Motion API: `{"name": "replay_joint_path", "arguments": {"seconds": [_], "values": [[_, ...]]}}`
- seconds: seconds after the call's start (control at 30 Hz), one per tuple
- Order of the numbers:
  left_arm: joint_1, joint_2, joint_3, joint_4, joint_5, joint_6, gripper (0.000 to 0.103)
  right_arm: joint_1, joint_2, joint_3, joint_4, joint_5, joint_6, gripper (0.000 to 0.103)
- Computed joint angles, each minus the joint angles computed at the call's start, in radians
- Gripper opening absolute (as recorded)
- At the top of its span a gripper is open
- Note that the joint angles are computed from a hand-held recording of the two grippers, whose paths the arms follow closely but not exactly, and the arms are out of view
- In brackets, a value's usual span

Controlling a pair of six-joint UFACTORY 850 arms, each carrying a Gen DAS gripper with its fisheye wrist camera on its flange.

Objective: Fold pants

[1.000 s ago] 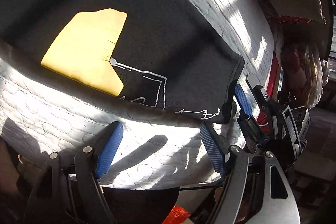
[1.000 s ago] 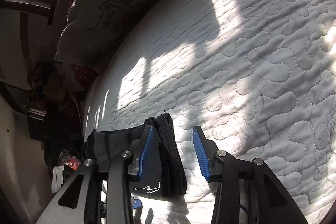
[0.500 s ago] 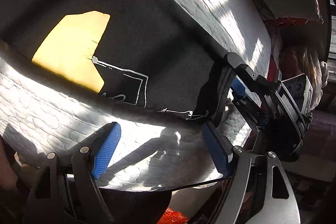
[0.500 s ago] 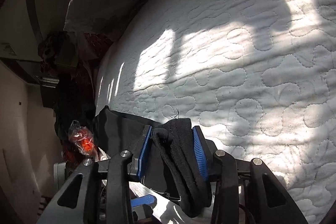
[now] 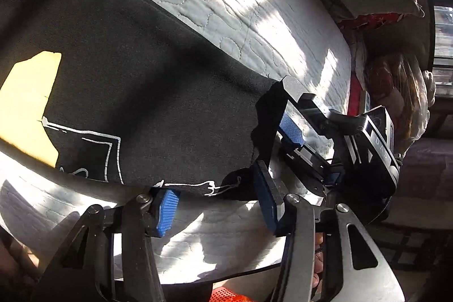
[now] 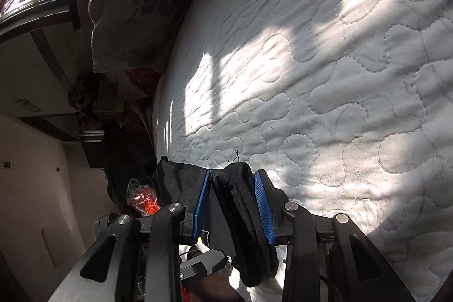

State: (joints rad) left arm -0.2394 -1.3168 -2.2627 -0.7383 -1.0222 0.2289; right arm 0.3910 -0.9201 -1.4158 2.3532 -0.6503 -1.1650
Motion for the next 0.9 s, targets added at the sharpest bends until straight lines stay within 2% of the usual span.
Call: {"name": "replay_joint_path", "arguments": {"seconds": [0.03, 0.23, 0.37, 0.47, 0.5, 0.53, 0.6, 0.67, 0.73, 0.9], "values": [[0.0, -0.028, -0.045, 0.001, -0.04, -0.006, 0.021, -0.002, -0.002, 0.004, 0.015, -0.014, -0.001, 0.033], [0.02, -0.002, 0.02, -0.055, -0.03, 0.054, 0.021, -0.01, -0.004, 0.019, 0.023, -0.068, -0.013, 0.034], [0.022, 0.004, 0.035, -0.063, -0.03, 0.058, 0.021, -0.01, -0.005, 0.007, -0.039, -0.052, 0.001, 0.035], [0.017, -0.018, -0.009, -0.035, -0.049, 0.037, 0.021, -0.003, -0.006, -0.025, -0.105, 0.004, 0.037, 0.036], [0.015, -0.032, -0.037, -0.018, -0.064, 0.026, 0.017, 0.002, -0.003, -0.033, -0.117, 0.035, 0.044, 0.035], [0.011, -0.055, -0.081, 0.004, -0.088, 0.009, 0.01, 0.011, 0.004, -0.045, -0.133, 0.098, 0.044, 0.032], [0.016, -0.089, -0.142, 0.011, -0.138, -0.01, 0.007, 0.032, 0.009, -0.09, -0.273, 0.232, 0.124, 0.028], [0.026, -0.107, -0.172, -0.006, -0.176, -0.019, 0.006, 0.05, 0.017, -0.12, -0.432, 0.328, 0.256, 0.026], [0.033, -0.11, -0.18, -0.02, -0.197, -0.019, 0.005, 0.061, 0.031, -0.12, -0.482, 0.368, 0.298, 0.024], [0.046, -0.095, -0.159, -0.047, -0.204, 0.0, 0.005, 0.073, 0.068, -0.081, -0.394, 0.375, 0.231, 0.024]]}}
